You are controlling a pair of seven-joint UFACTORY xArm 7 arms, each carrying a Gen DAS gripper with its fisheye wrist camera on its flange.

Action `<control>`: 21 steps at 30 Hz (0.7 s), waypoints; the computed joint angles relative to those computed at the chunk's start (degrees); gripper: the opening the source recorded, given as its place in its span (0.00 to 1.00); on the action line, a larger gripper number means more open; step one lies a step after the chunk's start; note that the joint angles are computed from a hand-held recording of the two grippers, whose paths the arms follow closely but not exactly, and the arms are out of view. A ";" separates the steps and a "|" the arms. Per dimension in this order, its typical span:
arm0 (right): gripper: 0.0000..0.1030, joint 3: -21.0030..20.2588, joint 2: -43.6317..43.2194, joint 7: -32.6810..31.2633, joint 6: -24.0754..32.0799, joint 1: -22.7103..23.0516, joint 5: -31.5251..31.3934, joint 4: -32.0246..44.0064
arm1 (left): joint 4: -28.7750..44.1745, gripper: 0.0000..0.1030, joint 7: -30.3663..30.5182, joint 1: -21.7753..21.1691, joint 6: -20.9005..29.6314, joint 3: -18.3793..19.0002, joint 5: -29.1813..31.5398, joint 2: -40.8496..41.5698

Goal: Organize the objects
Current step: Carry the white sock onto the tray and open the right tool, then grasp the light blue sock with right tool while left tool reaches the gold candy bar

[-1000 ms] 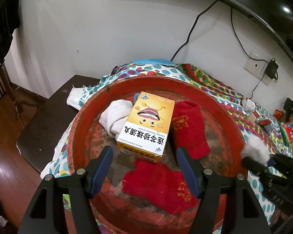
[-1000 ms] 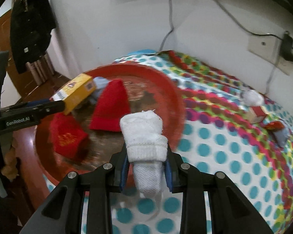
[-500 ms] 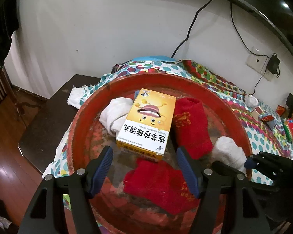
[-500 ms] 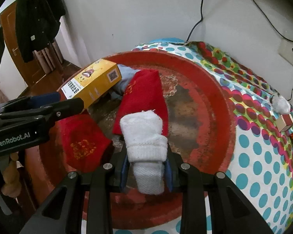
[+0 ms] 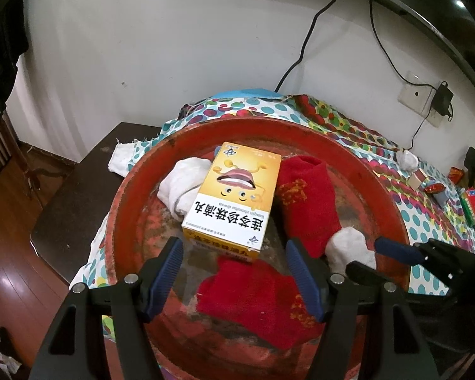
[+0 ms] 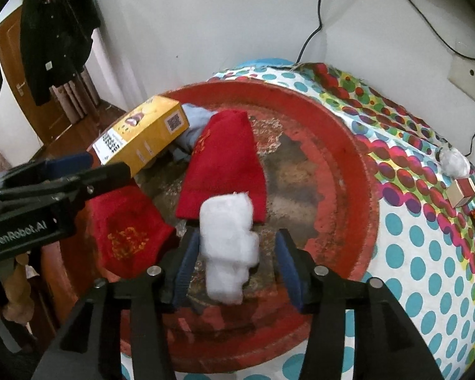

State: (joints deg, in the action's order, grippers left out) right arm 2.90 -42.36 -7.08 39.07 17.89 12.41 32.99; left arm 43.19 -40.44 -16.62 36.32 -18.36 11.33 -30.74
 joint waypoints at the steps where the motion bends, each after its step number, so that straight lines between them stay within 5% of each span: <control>1: 0.47 -0.11 -0.29 -0.01 0.00 -0.07 -0.05 -0.01 | 0.13 0.68 -0.05 0.06 0.07 -0.19 0.20 0.16; 12: 0.54 -2.87 -4.02 -0.29 -0.09 -4.38 -1.78 -1.40 | 1.99 0.68 -1.37 0.37 2.25 -2.33 4.17 1.97; 21: 0.55 -8.34 -1.25 -2.25 -3.94 -17.17 -7.50 -1.36 | 1.48 0.68 -4.23 1.16 1.61 -3.08 7.05 1.05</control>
